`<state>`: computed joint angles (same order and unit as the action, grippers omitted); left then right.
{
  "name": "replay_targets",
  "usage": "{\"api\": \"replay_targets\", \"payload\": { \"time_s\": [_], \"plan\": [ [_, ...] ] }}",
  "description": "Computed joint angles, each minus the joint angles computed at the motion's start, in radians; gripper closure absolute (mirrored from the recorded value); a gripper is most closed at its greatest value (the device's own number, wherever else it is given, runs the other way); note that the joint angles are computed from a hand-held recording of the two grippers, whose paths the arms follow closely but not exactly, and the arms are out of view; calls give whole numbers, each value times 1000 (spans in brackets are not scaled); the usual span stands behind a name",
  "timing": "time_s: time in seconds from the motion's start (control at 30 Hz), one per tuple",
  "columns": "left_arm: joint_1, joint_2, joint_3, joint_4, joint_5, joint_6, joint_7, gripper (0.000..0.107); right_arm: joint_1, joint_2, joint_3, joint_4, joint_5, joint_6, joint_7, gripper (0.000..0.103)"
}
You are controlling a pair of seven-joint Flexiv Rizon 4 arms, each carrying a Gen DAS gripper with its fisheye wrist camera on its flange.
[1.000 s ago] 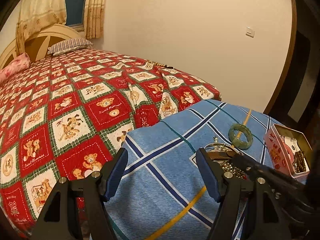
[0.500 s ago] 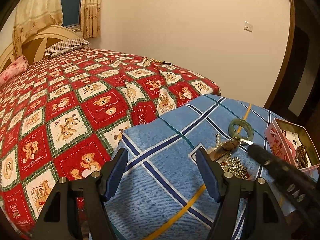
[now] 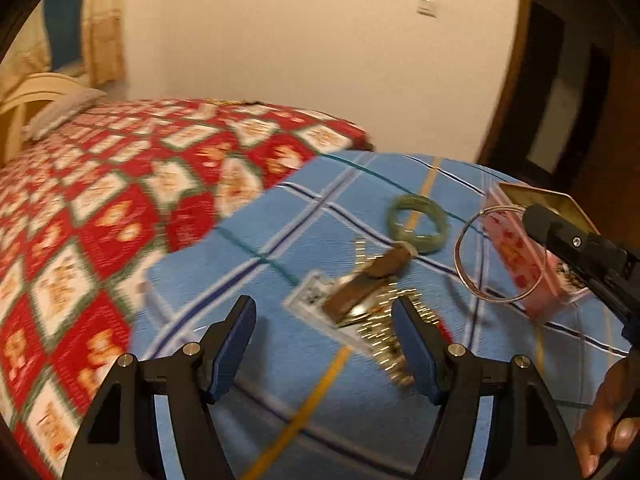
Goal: Organize jewelry
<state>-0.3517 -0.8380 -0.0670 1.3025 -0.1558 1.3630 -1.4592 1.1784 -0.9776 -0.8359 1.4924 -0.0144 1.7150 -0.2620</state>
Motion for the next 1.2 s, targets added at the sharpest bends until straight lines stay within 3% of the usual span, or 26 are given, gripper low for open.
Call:
{"api": "replay_targets", "payload": {
  "time_s": [0.2,0.23,0.27,0.37,0.5,0.53,0.6,0.7,0.8,0.9,0.93,0.97,1.03,1.1,1.2],
  "plan": [
    [-37,-78,29,-155,33,-109,28,37,15,0,-19,20,13,5,3,92],
    [-35,-90,21,-170,27,-120,25,45,14,-1,-19,19,15,8,3,92],
    [-33,-98,16,-182,24,-136,26,61,13,-3,-21,17,17,10,2,92],
    [-28,-104,5,-190,21,-139,19,76,25,-2,-34,24,10,-4,-8,92],
    [-5,-94,-35,-151,-4,-75,32,85,22,-4,-35,28,22,9,-2,92],
    [8,-88,-57,-128,-17,-40,36,92,25,-3,-40,32,25,8,-2,92],
    [35,-79,-101,-85,-42,29,50,93,13,12,-16,39,17,4,-15,90],
    [99,-70,-213,-7,-84,162,92,93,-29,40,56,23,-19,-26,-33,88],
    [204,-84,-389,64,-98,296,143,93,-93,72,156,-7,-100,-89,-59,86],
    [264,-98,-479,87,-80,351,145,93,-136,93,227,-40,-190,-202,-81,76],
    [280,-104,-503,91,-72,365,141,93,-144,98,245,-51,-215,-243,-85,62],
    [288,-107,-514,91,-66,374,132,93,-140,98,241,-51,-235,-263,-78,57],
    [298,-109,-523,94,-53,384,113,93,-111,99,204,-46,-285,-318,-55,35],
    [307,-112,-532,95,-39,386,98,93,-82,100,168,-41,-339,-386,-35,34],
    [310,-113,-532,90,-19,381,89,93,-133,115,247,-69,-367,-456,-58,35]
  ]
}}
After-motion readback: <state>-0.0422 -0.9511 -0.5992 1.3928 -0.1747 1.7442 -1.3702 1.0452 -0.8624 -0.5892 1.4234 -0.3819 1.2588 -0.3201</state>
